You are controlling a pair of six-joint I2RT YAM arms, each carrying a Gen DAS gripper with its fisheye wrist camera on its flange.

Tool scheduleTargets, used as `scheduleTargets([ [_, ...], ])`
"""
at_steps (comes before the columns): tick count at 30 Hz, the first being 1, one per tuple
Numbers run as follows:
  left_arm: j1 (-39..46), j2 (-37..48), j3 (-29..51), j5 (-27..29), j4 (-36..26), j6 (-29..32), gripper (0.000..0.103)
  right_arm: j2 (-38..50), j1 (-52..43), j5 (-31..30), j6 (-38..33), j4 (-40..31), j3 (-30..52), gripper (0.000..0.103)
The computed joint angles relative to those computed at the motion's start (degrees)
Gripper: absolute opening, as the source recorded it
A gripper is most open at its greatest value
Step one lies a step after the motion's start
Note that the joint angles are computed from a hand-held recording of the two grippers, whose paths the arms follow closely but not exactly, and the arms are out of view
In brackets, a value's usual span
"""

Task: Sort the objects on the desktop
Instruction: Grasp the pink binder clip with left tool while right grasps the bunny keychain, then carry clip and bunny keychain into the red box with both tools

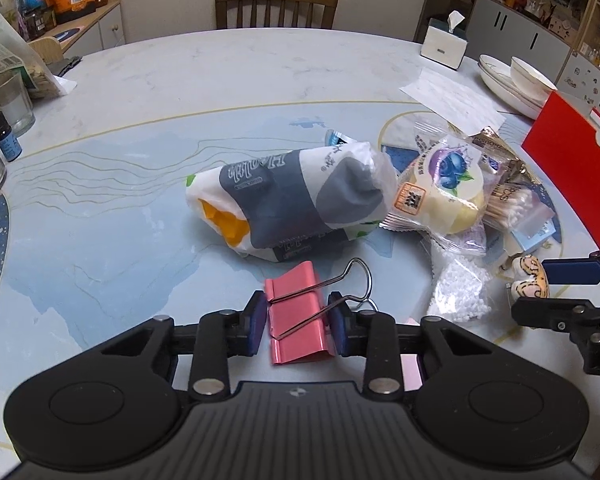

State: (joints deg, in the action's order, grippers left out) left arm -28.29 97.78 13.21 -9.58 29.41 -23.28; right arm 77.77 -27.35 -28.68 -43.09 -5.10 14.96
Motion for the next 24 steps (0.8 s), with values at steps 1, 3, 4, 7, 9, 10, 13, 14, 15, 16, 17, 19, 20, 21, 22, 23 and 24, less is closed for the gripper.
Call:
scheduleTargets([
  [1, -0.4, -0.6, -0.3, -0.2, -0.2, -0.3, 0.032, -0.4, -0.8, -0.4, -0.8, -0.9, 0.2, 0.047],
  [3, -1.4, -2.2, -0.6, -0.6, -1.3, -1.2, 0.032, -1.1, -2.5, -1.2, -2.3, -2.7, 0.6, 0.047],
  [4, -2.2, -3.2, -0.7, -1.0, -2.2, -1.9, 0.032, -1.3, -3.5, -1.7, -3.2, -3.8, 1.0, 0.047],
  [7, -5.1, -6.5, -0.8, -2.6, -5.3, -4.0, 0.032, -2.0, -7.0, -3.5, -6.6, -7.6, 2.3, 0.047],
  [9, -7.7, -8.4, -0.6, -4.5, -7.5, -5.6, 0.032, -2.1, -9.3, -4.8, -9.5, -10.2, 3.4, 0.047],
  [10, -9.0, -9.0, -0.2, -5.6, -8.9, -6.6, 0.032, -2.0, -10.4, -5.3, -10.9, -11.3, 4.1, 0.047],
  [13, -12.6, -11.5, 1.2, -8.4, -13.6, -10.1, 0.032, -1.6, -14.5, -7.4, -16.8, -16.2, 6.5, 0.047],
  [14, -14.0, -12.5, 1.8, -9.5, -15.5, -11.5, 0.032, -1.2, -16.0, -8.2, -18.9, -18.1, 7.7, 0.047],
  [15, -15.5, -13.5, 2.4, -10.6, -17.4, -12.8, 0.032, -0.4, -17.5, -9.0, -21.0, -20.0, 9.1, 0.047],
  [16, -17.0, -14.4, 3.2, -11.5, -19.3, -14.2, 0.032, 0.4, -19.0, -9.7, -23.0, -22.1, 10.6, 0.047],
  [17, -18.5, -15.1, 4.2, -12.3, -21.1, -15.5, 0.032, 1.2, -20.4, -10.2, -24.9, -23.9, 12.1, 0.047],
  [19, -21.4, -15.0, 7.0, -14.1, -24.3, -17.6, 0.032, 3.0, -22.7, -10.8, -28.1, -27.2, 15.3, 0.048],
  [20, -22.8, -14.4, 8.7, -15.0, -25.7, -18.5, 0.032, 4.2, -23.9, -11.2, -29.7, -28.8, 17.1, 0.048],
  [21, -24.0, -13.7, 10.3, -15.7, -26.6, -19.2, 0.032, 5.5, -25.2, -11.6, -31.4, -30.5, 18.9, 0.047],
  [22, -25.1, -12.9, 12.1, -16.3, -27.5, -19.8, 0.032, 6.7, -26.3, -11.9, -33.0, -32.2, 20.8, 0.047],
  [23, -26.2, -11.9, 13.9, -16.9, -28.4, -20.2, 0.032, 7.9, -27.4, -12.1, -34.3, -33.5, 22.6, 0.047],
  [24, -27.1, -10.9, 15.8, -17.4, -29.1, -20.4, 0.032, 9.2, -28.4, -12.4, -35.5, -34.8, 24.5, 0.048],
])
